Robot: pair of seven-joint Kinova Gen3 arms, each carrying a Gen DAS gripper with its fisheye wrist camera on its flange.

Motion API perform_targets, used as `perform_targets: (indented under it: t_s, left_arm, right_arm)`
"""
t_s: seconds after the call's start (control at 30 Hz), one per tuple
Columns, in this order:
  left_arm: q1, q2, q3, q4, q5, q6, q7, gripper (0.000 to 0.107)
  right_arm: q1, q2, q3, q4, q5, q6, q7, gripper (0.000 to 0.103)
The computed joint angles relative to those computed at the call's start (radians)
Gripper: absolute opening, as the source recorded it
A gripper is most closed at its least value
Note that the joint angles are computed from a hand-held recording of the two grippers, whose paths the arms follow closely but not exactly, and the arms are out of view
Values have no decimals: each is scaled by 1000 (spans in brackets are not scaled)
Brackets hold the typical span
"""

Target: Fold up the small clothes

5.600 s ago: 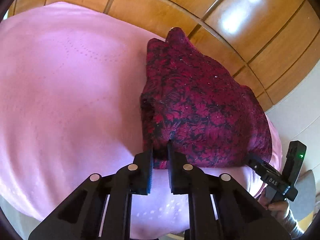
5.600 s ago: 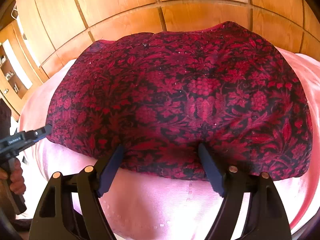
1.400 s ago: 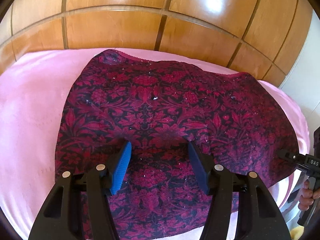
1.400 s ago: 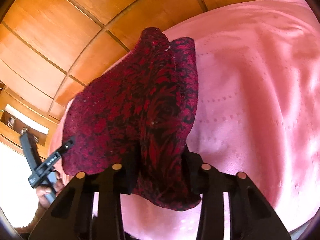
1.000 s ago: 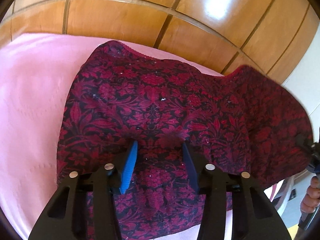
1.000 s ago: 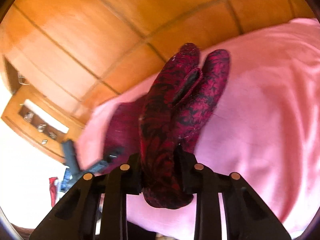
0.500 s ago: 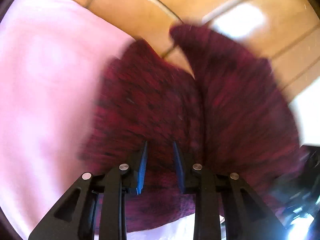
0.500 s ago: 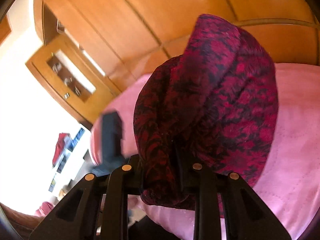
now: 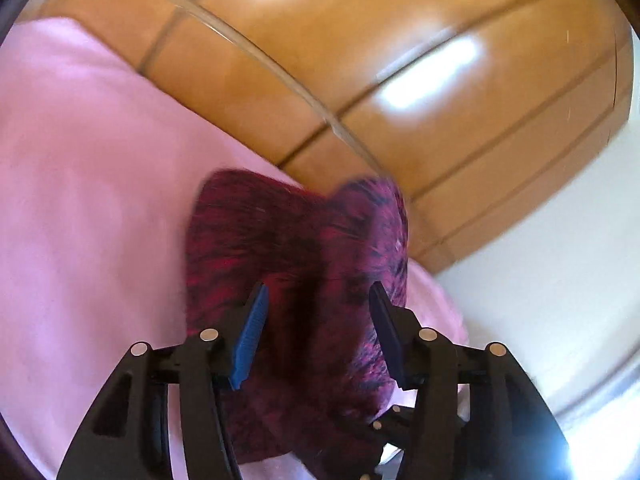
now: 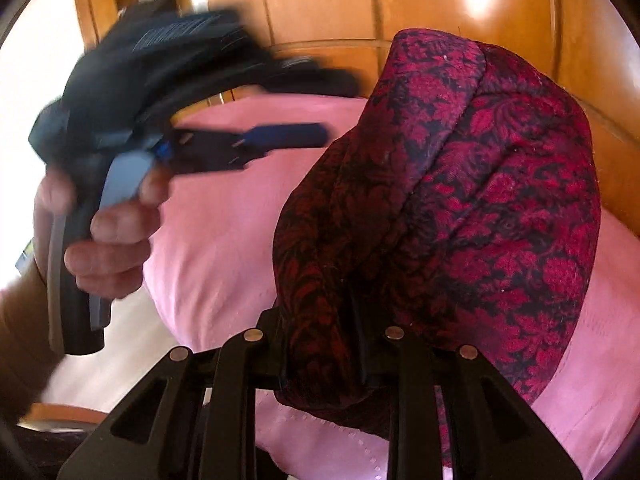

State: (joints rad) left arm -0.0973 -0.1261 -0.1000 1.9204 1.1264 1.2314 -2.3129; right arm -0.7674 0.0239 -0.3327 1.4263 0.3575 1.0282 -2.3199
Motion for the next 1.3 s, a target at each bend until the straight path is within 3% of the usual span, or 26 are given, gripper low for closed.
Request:
perform_targets:
  t_s: [0.07,0.13,0.17,0.3,0.4,0.5,0.6,0.7,0.83,0.93,1.0,1.1,1.2,1.3]
  left_arm:
    - [29,45,44,-66,-49,-19,33,47]
    - [54,47,83,-98,-109,-62,65,23]
    - [68,41,100,-115,-145,-94,87,18]
    - [108,27,108,-150,-226,-132,153,15]
    - [134,29,115,-198,-282,-136,189,15]
    - [148,41,117,-241,-332,-138,206,15]
    - [164,61,148,-288,-412,-154,269,15]
    - [180,66,152,-274,-478,-185,324,15]
    - [169,79,189,-222,-601,-260,454,15]
    - [186,68,141,-151,-564,-313,461,18]
    - [199,63,135,-139,-556,-334,476,18]
    - [208,49,194,-134,-637,-399,522,18]
    - [238,44,182,-129,-647,-424,528,18]
    - [248,40,179,-126,-661,-436,530,18]
  right_arm:
    - [-39,-10,34,22,23,1,-5,23]
    - [-132,-19,119,41,37,-6,-21,23]
    - [-172,-29,165,49,29,-13,-16,24]
    - [-299,-132,351,132,-116,-148,74,53]
    - [-362,-266,450,219,-238,-255,144,54]
    - [-266,-359,418,277,-278,-303,114,54]
    - [-127,-379,311,297,-203,-226,53,52]
    - [6,-340,216,311,-227,-188,57,45]
    - [171,-236,36,297,-227,-216,44,45]
    - [274,-207,-69,306,-199,-233,21,44]
    - [296,-215,-53,299,-262,-226,73,43]
    - [223,-219,75,260,-384,-161,179,46]
    - [164,-271,209,278,-506,-191,269,50]
    - [219,-270,239,245,-542,-219,279,51]
